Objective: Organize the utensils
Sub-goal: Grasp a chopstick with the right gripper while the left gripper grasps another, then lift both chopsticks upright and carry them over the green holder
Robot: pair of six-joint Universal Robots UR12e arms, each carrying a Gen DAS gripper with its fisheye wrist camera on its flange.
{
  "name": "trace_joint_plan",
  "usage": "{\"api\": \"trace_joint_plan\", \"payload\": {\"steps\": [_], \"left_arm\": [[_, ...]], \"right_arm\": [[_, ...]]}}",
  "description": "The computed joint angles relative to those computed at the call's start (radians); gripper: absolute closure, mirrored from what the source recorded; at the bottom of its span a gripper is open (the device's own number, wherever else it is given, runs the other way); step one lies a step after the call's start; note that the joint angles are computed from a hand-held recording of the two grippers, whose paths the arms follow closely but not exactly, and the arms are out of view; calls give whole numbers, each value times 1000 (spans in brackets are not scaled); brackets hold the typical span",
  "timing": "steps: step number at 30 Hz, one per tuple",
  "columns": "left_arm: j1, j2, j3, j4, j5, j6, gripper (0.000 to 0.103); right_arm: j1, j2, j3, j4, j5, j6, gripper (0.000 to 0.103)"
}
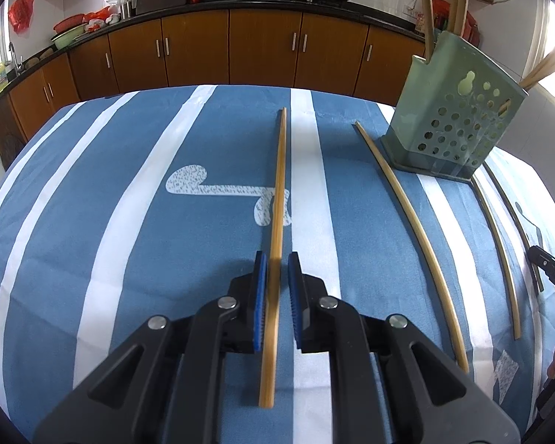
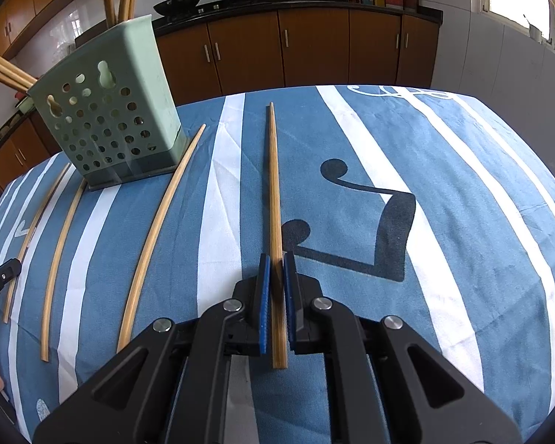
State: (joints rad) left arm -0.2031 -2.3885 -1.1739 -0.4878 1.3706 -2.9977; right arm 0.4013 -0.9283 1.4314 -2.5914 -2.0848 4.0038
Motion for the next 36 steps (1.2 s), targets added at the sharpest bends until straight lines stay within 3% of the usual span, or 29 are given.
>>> {"api": "trace_joint_plan", "payload": {"steps": [9, 13, 21, 27, 36], "left_arm": [[2, 26, -47, 16, 3, 41, 95], [10, 33, -42, -12, -17, 38, 95], [25, 68, -63, 94, -80, 6, 95], [41, 86, -65, 176, -150, -61, 95], [50, 100, -61, 253, -202, -90, 96]], "right_arm": [[8, -12, 18, -5, 8, -11, 95], [11, -30, 42, -68, -13, -10, 95], [25, -61, 67, -199, -117, -40, 95], [31, -71, 69, -278, -175, -77, 95], [38, -76, 57, -360, -212, -141, 95]]}}
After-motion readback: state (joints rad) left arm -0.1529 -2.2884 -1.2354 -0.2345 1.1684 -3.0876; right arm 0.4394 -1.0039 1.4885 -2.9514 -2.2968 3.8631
